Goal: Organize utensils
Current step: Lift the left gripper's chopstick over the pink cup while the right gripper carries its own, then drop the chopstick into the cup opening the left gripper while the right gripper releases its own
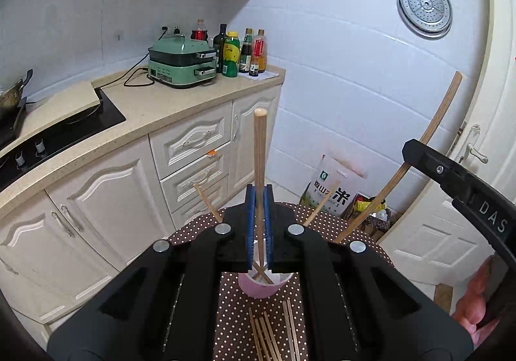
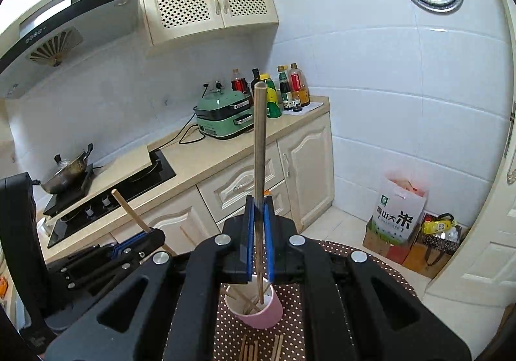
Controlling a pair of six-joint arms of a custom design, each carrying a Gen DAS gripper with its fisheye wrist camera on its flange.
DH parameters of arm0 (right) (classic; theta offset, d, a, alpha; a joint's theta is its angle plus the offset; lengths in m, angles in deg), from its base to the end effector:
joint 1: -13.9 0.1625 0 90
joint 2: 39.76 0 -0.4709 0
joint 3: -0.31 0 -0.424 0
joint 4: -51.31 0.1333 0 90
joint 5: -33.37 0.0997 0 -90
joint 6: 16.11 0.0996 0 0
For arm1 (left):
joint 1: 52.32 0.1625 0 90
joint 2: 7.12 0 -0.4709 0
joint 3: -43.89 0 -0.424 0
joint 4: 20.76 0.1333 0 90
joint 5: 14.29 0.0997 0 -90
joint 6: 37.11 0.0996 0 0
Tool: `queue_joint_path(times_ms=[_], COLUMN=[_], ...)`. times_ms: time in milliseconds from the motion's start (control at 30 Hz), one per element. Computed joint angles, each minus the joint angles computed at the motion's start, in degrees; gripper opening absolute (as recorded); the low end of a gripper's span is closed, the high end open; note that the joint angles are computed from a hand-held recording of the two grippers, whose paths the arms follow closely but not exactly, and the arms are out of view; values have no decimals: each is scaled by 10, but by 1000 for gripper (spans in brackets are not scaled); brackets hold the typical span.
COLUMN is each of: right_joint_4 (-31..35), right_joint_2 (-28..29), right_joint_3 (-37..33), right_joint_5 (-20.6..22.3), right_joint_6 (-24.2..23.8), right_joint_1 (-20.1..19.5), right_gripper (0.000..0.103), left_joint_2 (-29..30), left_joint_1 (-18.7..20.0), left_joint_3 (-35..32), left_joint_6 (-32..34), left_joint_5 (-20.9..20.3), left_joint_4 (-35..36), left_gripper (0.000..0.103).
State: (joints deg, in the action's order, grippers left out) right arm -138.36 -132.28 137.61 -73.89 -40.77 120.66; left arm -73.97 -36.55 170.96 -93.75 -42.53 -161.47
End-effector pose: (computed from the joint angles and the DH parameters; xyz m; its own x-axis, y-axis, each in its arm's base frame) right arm 0.2191 -0.3678 0.3611 -0.8254 -0.2688 0.4964 -0.5614 0.4826 -0.6722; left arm -0.4079 -0.3449 0.1645 -0.7864 0.0483 -0.6158 0.5315 0.5608 -0.6349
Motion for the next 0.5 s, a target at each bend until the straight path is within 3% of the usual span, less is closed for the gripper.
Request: queue_joint_path(times_ms=[300,500], right_joint_4=[-22,-14], right_joint_2=[60,94], right_joint_3=[-6,-6], right_joint_5=[-4,-22], right_joint_6=[17,18], right_joint_1=[-23,-44], right_gripper=[4,5], left_joint_2=[29,42], left_joint_1=[48,78], left_joint_3=[-9,1], left_joint_6=[-26,-19], left_joint_5=[-31,-59], left_joint_4=[8,-30], left_gripper=[6,6])
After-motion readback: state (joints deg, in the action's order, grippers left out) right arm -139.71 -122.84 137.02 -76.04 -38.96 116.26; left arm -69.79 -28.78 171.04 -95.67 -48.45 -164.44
